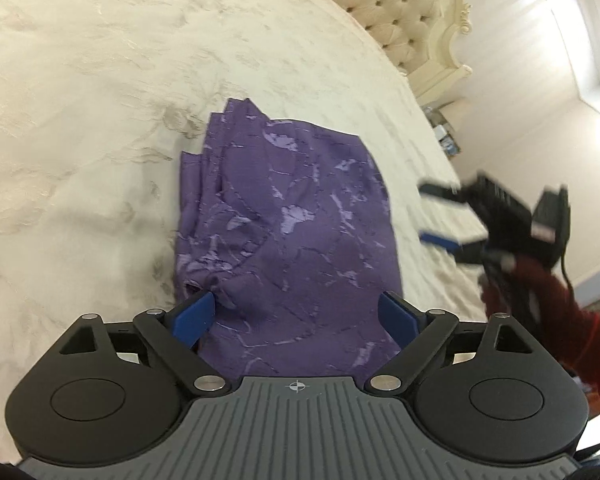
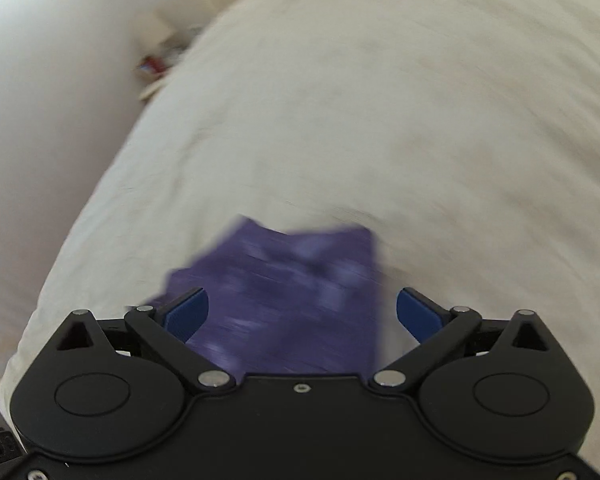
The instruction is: Fold large clothes
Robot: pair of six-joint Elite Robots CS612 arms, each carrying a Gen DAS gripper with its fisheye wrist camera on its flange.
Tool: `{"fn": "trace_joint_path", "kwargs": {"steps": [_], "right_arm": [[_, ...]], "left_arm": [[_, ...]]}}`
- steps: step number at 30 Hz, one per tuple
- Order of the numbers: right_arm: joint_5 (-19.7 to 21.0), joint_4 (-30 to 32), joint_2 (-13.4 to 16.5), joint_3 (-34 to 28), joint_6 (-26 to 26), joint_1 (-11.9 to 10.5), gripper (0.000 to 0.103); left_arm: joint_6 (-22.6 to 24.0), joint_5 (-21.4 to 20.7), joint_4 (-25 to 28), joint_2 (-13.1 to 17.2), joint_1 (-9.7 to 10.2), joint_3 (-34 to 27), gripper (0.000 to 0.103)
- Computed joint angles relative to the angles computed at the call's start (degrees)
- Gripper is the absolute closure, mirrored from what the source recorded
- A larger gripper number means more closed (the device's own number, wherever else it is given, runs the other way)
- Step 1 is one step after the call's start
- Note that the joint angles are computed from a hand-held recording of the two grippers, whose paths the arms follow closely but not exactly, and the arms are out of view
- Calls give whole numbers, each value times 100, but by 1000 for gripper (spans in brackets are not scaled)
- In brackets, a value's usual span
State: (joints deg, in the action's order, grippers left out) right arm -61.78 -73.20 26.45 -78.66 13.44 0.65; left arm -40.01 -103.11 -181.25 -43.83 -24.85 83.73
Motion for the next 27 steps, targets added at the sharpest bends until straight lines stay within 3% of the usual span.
{"fn": "trace_joint_path", "kwargs": {"steps": [2, 5, 9, 11, 15, 19, 20, 21, 22, 23, 24, 27], "right_arm": [[105, 202, 129, -135, 249, -89, 2], [426, 339, 295, -240, 632, -149, 2], [892, 447, 484, -306, 859, -172, 1], [1093, 514, 528, -304, 870, -187, 1], [1675, 89, 659, -218, 1293, -237, 0], [2310, -453, 757, -58, 1778, -294, 0], [2495, -557, 769, 2, 1865, -304, 4], [2713, -610, 766, 71, 1893, -315, 15], [2690, -423, 703, 126, 1682, -301, 20], [2570, -153, 619, 158, 1285, -284, 34], [2541, -33, 579, 168, 1054, -288, 41], [2692, -185, 548, 175, 1055, -384, 46]], "left_arm": [[42, 210, 149, -5, -30, -19, 11], [22, -20, 569, 60, 19, -145, 10], [-15, -739, 1288, 270, 125, -469, 10], [-222, -1095, 1371, 425, 183, -637, 6], [-653, -1564, 1375, 682, 278, -943, 1], [-736, -1969, 1465, 877, 351, -1233, 1], [-771, -2083, 1442, 922, 365, -1292, 1], [-818, -2192, 1399, 966, 373, -1347, 1], [-851, -2284, 1359, 1009, 372, -1400, 1], [-854, -2329, 1334, 1024, 362, -1422, 1], [-858, -2342, 1309, 1032, 342, -1435, 1], [-1150, -2365, 1021, 1122, 247, -1513, 1]]}}
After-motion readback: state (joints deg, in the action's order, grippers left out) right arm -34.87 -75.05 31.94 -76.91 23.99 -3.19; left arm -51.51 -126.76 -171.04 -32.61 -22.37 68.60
